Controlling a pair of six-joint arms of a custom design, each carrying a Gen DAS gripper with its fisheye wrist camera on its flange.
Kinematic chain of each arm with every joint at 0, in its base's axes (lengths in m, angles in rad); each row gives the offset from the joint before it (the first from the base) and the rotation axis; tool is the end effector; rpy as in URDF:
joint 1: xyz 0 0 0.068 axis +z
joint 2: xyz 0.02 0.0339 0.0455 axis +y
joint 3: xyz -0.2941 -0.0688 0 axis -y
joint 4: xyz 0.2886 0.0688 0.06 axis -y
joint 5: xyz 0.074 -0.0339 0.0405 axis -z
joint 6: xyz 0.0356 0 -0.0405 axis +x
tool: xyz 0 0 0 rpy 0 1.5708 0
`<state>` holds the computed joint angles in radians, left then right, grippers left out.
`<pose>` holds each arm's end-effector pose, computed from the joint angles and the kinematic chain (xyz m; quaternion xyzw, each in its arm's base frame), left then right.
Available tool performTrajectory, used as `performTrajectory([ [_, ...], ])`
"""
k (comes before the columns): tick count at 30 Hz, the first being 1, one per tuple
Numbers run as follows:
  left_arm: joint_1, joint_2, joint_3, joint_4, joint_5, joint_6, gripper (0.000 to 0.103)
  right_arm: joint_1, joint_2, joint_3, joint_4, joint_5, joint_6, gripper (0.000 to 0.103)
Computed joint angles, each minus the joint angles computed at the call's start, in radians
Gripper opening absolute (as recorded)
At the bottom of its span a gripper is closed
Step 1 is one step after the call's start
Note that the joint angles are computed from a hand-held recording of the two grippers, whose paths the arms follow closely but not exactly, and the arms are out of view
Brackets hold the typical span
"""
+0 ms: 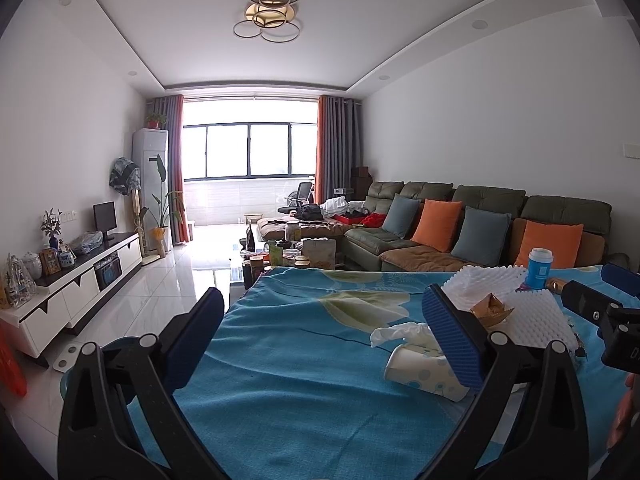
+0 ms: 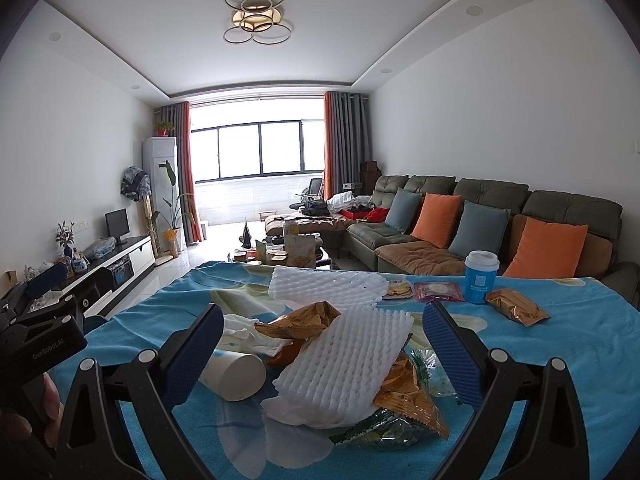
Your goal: Collect trash
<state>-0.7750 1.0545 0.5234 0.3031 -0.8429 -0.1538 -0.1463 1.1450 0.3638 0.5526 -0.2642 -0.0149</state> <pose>0.1966 -0.1554 0.2527 -0.0240 0.7580 0.0321 0.6510 0.2499 -0.0274 0.1962 -0.0308 0.7800 0.0532 0.6227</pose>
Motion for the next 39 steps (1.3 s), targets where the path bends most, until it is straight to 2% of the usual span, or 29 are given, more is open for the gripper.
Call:
performTrajectory([
  [18, 0.001, -0.003, -0.001, -0.003, 0.001, -0.001, 0.097, -0.014, 0.011, 0.017, -0.025, -0.030, 0.004, 0.096],
  [26, 0.014, 0.008, 0.010, -0.039, 0.022, -0.020, 0.097, -0.021, 0.030, 0.031, -0.039, -0.046, -0.001, 0.096],
  [30, 0.043, 0.026, 0.027, -0.084, 0.075, -0.048, 0.097, -0.031, 0.050, 0.050, -0.067, -0.063, -0.001, 0.096],
  [34, 0.103, 0.062, 0.063, -0.149, 0.202, -0.078, 0.097, -0.052, 0.085, 0.079, -0.108, -0.100, 0.002, 0.096],
  [39, 0.177, 0.138, 0.122, -0.226, 0.404, -0.104, 0.097, -0.080, 0.142, 0.127, -0.173, -0.165, 0.009, 0.095],
])
